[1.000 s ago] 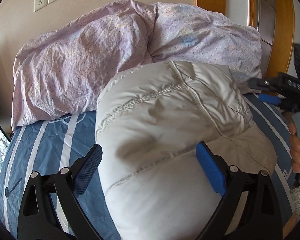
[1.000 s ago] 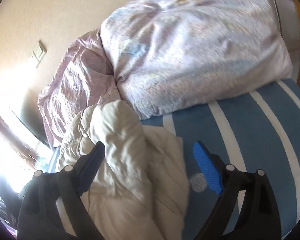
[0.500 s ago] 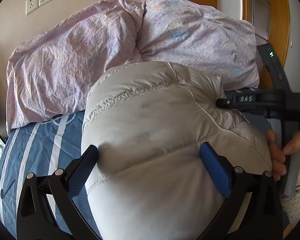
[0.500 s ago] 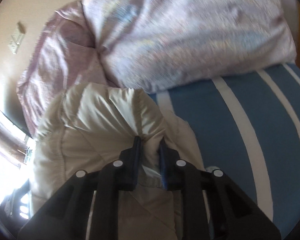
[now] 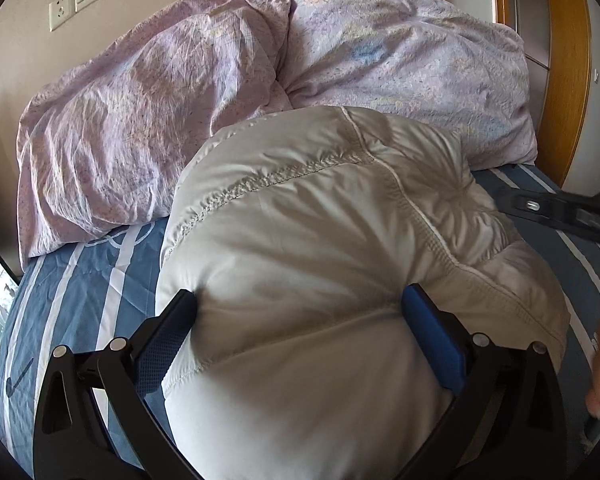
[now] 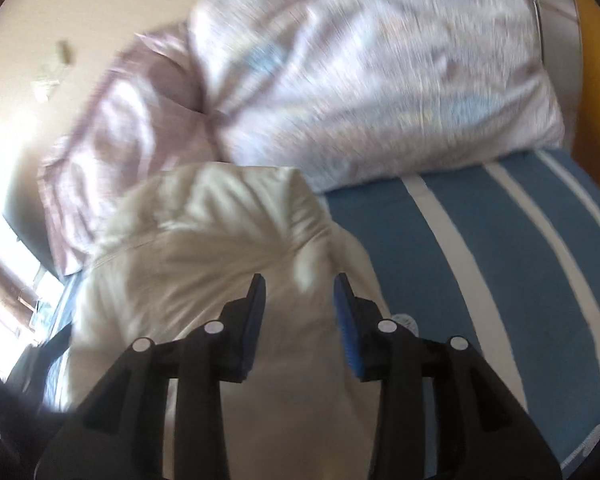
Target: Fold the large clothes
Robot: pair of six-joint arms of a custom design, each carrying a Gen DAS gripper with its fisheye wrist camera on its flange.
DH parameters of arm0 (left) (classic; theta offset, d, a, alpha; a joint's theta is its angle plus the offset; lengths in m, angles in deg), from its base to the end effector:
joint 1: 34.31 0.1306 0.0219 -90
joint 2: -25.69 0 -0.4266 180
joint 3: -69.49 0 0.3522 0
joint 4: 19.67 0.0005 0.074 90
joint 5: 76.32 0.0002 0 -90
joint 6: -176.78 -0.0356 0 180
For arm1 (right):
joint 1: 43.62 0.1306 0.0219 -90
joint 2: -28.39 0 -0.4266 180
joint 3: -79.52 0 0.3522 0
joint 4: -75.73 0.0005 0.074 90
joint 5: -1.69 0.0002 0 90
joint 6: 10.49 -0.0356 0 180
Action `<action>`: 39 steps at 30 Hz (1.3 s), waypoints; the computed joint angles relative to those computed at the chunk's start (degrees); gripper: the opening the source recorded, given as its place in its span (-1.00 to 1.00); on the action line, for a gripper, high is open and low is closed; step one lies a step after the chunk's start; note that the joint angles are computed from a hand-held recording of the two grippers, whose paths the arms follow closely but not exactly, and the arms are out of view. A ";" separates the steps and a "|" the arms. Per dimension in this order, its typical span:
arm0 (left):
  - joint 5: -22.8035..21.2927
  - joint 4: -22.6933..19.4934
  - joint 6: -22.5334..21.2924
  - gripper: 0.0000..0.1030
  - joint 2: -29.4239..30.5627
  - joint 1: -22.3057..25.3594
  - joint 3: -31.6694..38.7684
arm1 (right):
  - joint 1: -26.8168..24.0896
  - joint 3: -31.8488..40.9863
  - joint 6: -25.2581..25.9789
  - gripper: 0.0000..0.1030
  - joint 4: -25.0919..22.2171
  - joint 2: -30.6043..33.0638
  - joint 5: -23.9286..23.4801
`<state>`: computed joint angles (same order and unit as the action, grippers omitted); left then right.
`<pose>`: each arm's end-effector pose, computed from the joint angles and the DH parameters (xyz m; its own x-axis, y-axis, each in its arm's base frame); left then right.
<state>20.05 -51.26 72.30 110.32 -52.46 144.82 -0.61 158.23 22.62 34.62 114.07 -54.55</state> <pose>0.3902 -0.1326 0.4267 -0.5049 0.4270 -0.7501 0.5325 0.8381 0.1187 0.3125 0.2638 0.4360 -0.5448 0.4441 -0.7113 0.2943 0.8956 0.3337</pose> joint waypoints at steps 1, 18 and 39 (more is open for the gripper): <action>-0.15 -0.09 -0.04 0.97 0.13 -0.06 0.15 | 0.95 -0.05 0.32 -0.28 -0.09 -0.24 0.42; -5.60 1.61 -0.29 0.97 0.40 -2.40 -0.63 | -0.57 -6.01 0.13 -0.30 5.85 1.93 -8.88; 1.66 1.38 2.38 0.97 -5.51 2.06 -3.08 | 5.14 0.86 -4.53 0.71 -10.32 1.34 4.91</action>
<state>21.71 -49.88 74.68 104.81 -50.40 141.74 4.53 159.09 18.08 24.30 115.41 -49.64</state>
